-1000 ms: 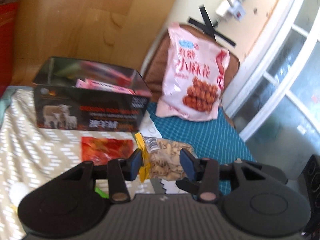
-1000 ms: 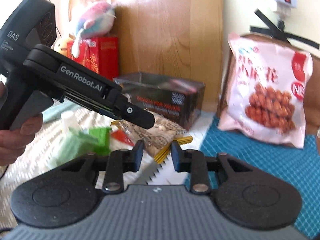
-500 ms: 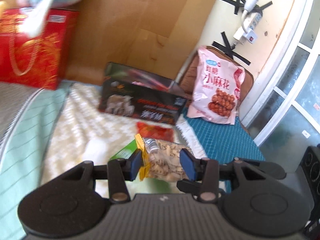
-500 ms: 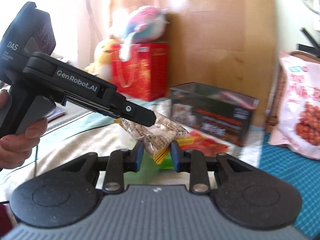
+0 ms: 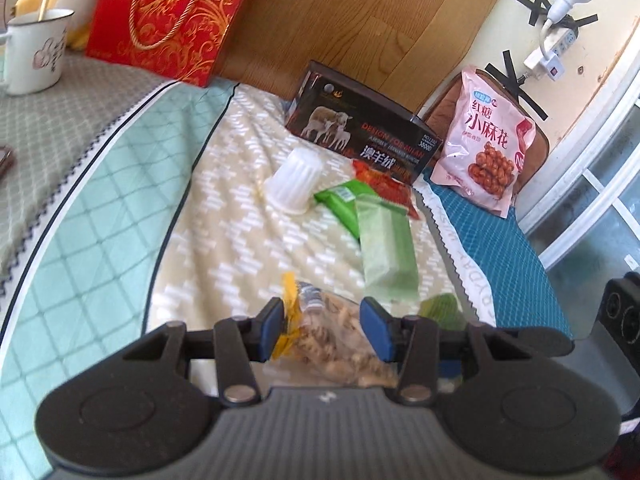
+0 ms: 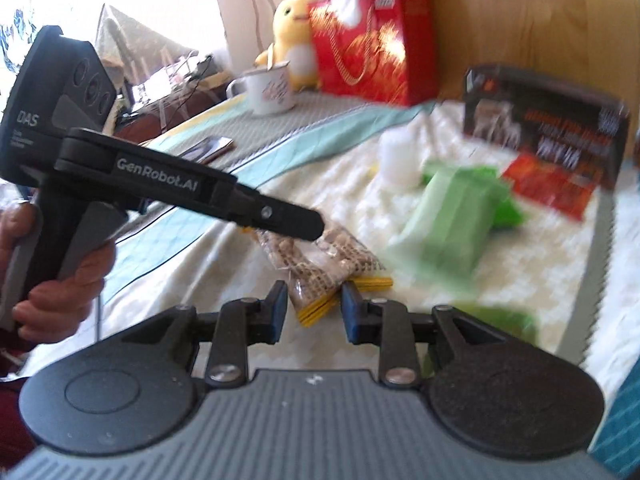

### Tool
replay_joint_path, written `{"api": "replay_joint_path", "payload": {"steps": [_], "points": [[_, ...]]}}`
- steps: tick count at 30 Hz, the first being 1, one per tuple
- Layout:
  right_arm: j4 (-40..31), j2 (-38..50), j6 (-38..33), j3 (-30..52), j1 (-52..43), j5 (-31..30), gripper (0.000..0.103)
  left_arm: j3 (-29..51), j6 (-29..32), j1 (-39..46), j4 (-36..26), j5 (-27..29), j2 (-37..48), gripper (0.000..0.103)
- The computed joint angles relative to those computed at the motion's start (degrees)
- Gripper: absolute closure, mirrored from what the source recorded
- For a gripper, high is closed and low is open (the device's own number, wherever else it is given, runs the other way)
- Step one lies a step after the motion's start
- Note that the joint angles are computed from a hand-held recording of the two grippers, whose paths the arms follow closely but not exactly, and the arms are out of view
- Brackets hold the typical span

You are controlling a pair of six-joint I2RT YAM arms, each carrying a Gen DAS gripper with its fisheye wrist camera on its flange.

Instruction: Organize snacks

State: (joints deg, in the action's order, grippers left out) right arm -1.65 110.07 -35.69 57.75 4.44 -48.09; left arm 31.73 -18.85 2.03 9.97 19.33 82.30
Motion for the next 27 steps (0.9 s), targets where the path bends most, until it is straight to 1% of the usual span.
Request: {"api": "replay_joint_path", "payload": {"steps": [2, 3, 6, 7, 10, 12, 13, 14, 16, 17, 19, 21, 25, 27], "points": [[-3.04, -0.23, -0.74, 0.21, -0.03, -1.13, 0.067, -1.59, 0.06, 0.94, 0.37, 1.01, -1.45, 0.057], [-2.95, -0.86, -0.36, -0.36, -0.12, -1.48, 0.067, -2.14, 0.07, 1.15, 0.44, 0.84, -2.31, 0.057], [-0.32, -3.09, 0.87, -3.06, -0.3, -1.63, 0.057, -3.42, 0.35, 2.71, 0.64, 2.57, -4.42, 0.054], [1.11, -3.77, 1.45, -4.05, -0.45, -1.61, 0.052, -3.68, 0.55, 2.96, 0.65, 2.72, -4.95, 0.053], [4.5, -5.33, 2.88, -6.19, -0.57, 0.15, 0.046, -3.91, 0.87, 3.35, 0.87, 2.76, -5.45, 0.051], [5.47, -5.1, 3.76, -6.48, -0.81, 0.43, 0.046, -3.72, 0.91, 3.84, 1.05, 3.76, -4.92, 0.05], [5.89, -5.16, 4.52, -6.98, -1.15, 0.06, 0.045, -3.79, 1.05, 3.93, 1.28, 4.1, -4.71, 0.047], [6.43, -4.94, 5.55, -7.33, -1.51, -0.29, 0.042, -3.81, 1.32, 3.88, 1.37, 4.17, -4.54, 0.044], [7.41, -3.72, 8.11, -7.42, -2.33, -0.83, 0.04, -4.09, 1.72, 3.59, 1.92, 3.86, -4.21, 0.042], [7.61, -2.94, 9.49, -7.34, -2.7, -0.93, 0.039, -4.05, 1.91, 3.56, 2.11, 4.03, -3.82, 0.042], [10.33, -1.73, 12.85, -8.23, -3.92, -3.28, 0.039, -3.96, 2.1, 3.88, 2.88, 4.81, -2.53, 0.042], [11.87, -0.99, 14.64, -8.48, -4.57, -4.83, 0.039, -3.94, 2.18, 4.18, 3.54, 5.39, -1.29, 0.042], [14.09, -0.38, 15.22, -9.15, -4.92, -6.24, 0.037, -4.65, 2.52, 5.24, 6.06, 7.19, 0.53, 0.042], [13.77, 0.11, 15.13, -8.63, -5.15, -7.16, 0.035, -4.92, 2.26, 5.93, 7.14, 8.36, 1.01, 0.042]]}}
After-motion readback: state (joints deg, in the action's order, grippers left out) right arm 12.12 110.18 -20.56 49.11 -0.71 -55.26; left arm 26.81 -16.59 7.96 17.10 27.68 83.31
